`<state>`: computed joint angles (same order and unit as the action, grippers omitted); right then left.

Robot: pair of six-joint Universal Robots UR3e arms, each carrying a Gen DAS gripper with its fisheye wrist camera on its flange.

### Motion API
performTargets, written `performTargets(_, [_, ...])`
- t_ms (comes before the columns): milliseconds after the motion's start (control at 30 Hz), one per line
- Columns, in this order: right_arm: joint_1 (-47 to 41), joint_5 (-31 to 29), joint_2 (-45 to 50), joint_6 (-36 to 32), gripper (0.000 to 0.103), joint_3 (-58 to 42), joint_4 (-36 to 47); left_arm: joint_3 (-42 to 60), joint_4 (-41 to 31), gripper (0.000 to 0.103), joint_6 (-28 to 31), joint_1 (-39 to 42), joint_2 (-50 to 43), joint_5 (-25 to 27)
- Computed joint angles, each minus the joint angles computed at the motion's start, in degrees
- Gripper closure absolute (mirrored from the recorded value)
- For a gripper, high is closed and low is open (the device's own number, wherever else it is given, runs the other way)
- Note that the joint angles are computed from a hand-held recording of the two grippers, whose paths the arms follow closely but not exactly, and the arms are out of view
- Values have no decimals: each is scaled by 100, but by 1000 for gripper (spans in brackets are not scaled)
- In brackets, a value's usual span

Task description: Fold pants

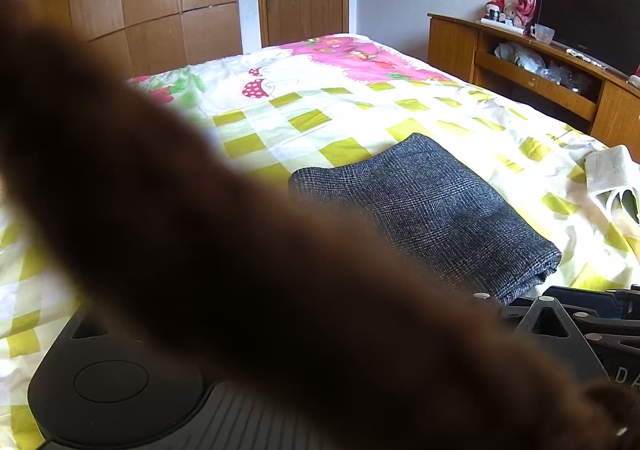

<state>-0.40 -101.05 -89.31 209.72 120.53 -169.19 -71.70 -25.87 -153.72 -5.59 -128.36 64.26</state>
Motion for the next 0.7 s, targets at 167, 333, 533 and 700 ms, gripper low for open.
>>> performTargets(167, [138, -187, -349, 82, 56, -53, 456, -484, 28, 0, 24, 151, 418, -242])
performTargets(333, [298, -446, -975, -7, 55, -191, 1044, -984, -164, 0, -6, 334, 983, -766])
performTargets(533, [518, -802, -1282, -53, 52, -265, 1291, -1510, -66, 0, -193, 410, 1445, -1099])
performTargets(700, [391, -658, -1086, 193, 52, -83, 1322, -1356, -406, 0, -131, 263, 1219, -667])
